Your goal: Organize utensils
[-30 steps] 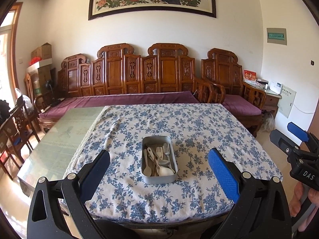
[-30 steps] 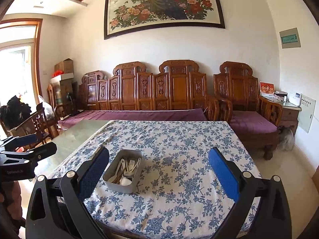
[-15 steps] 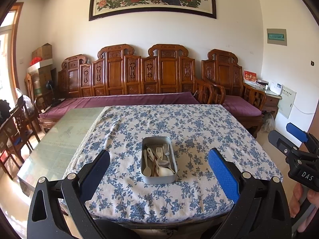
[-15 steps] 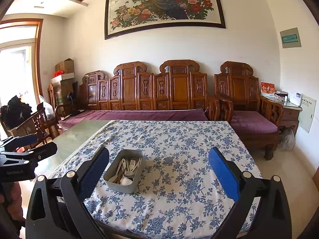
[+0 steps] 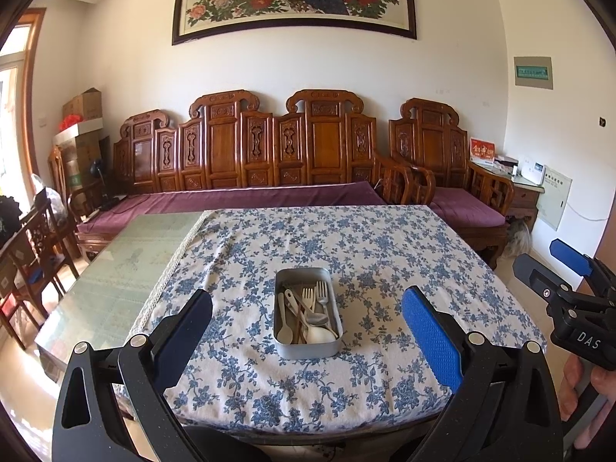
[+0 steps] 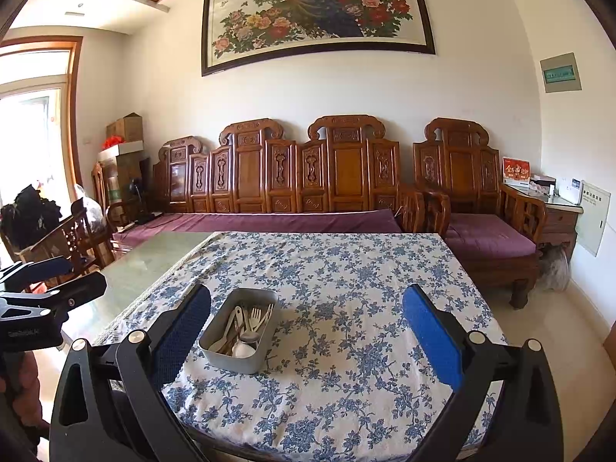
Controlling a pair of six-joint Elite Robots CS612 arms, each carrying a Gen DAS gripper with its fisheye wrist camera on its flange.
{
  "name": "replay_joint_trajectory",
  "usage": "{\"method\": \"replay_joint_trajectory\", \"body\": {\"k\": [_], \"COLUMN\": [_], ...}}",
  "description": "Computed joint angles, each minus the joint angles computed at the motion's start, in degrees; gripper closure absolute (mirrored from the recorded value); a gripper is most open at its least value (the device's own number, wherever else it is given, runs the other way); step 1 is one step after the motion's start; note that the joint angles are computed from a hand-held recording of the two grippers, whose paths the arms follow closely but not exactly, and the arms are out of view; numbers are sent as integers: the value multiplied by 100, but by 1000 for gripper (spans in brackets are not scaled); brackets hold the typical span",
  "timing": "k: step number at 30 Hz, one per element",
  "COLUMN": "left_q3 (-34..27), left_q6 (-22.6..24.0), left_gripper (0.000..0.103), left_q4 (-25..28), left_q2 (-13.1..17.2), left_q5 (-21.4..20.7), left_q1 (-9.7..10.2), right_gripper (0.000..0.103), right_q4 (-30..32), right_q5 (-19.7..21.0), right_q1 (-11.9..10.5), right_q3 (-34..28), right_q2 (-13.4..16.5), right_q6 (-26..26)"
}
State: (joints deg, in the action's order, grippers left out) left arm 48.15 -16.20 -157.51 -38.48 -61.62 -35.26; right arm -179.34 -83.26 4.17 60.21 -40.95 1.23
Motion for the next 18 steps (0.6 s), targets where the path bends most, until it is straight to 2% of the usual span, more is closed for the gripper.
{"method": "replay_joint_trajectory", "body": {"k": [18], "left_q3": [16], "left_q6": [69], "left_gripper": [8], "left_q4": [-77], "left_q2": [14], "left_q5": [154], "left_q1": [-21], "right_gripper": [3], "right_q4": [-14], "right_q5": [-9], "right_q1": [1], "right_q3": [7], "right_q2": [6], "right_q6": [13]}}
